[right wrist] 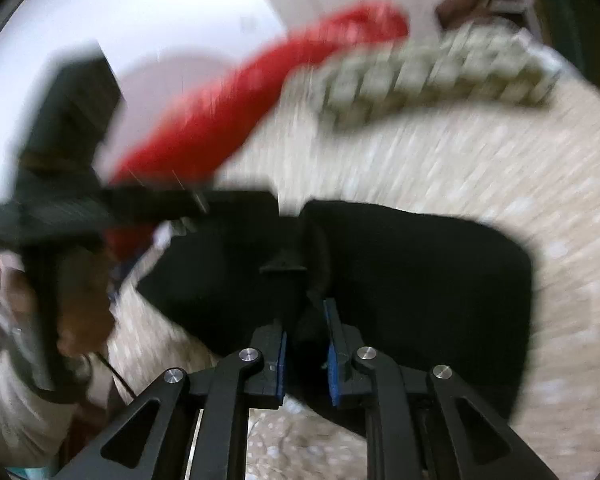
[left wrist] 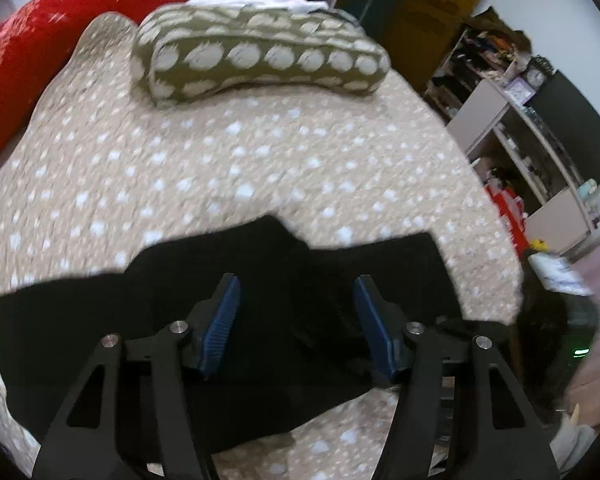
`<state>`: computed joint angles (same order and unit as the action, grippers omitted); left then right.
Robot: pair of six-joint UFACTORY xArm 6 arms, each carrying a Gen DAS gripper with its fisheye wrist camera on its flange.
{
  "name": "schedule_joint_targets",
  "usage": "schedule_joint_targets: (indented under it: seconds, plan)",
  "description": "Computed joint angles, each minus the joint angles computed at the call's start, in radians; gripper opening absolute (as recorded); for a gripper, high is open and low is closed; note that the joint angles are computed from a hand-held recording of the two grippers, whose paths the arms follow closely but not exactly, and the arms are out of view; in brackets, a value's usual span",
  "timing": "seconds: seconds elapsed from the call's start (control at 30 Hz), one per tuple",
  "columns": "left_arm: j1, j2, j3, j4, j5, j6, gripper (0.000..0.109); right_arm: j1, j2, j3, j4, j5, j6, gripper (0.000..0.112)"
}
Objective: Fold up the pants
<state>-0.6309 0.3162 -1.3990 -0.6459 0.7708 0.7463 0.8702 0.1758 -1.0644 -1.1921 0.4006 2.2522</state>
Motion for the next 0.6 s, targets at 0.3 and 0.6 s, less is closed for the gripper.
schedule_joint_targets:
  seconds: [0.3,0.6]
  plan:
    - [-0.022,-0.034,0.086,-0.056,-0.008,0.006,0.061,0.144,-0.293,0.218,-0.049,0.323,0.147,0.044]
    - [-0.107,-0.02,0.125,0.056,-0.127,-0.08,0.016,0.116,-0.23,0.198,0.171,0.364,0.038,0.017]
